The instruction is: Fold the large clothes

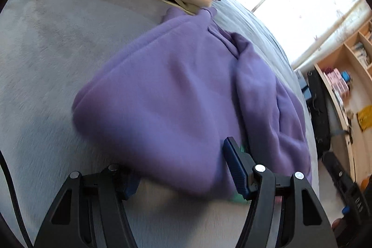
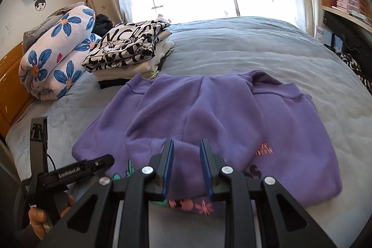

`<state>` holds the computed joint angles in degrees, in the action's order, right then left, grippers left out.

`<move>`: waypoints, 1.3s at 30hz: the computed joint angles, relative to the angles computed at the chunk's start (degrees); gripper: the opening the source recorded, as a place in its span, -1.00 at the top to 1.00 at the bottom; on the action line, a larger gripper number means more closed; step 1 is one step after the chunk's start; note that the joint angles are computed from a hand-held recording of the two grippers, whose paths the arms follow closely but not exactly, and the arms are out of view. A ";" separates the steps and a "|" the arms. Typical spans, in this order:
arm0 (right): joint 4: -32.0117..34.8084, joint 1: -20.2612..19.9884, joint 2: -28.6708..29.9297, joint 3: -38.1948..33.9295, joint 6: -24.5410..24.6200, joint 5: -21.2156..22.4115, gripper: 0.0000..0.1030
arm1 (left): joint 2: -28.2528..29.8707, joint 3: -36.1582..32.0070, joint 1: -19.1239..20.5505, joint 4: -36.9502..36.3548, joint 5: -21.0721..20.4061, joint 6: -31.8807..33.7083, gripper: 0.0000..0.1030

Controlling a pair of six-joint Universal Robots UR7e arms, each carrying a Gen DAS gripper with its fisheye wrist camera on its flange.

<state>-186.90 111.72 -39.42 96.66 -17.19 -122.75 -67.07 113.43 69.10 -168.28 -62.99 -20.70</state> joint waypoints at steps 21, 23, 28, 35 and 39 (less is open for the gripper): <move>11.00 -5.67 5.86 -7.50 4.33 4.42 0.86 | 9.75 -2.96 -13.62 -21.50 18.69 26.33 0.72; 11.95 -6.28 4.84 -6.86 4.69 6.56 0.86 | 10.24 -3.11 -15.37 -22.22 19.23 29.04 0.72; 18.02 -9.55 -3.81 -1.90 10.66 17.88 0.86 | 13.55 -5.69 -19.58 -24.36 18.66 34.94 0.72; 3.81 -12.27 -18.27 12.19 11.41 11.61 0.86 | 21.97 -12.30 -23.81 -22.40 14.87 38.15 0.72; -0.49 -14.86 -24.25 17.35 12.38 6.51 0.86 | 28.06 -16.67 -24.83 -17.21 13.48 38.28 0.71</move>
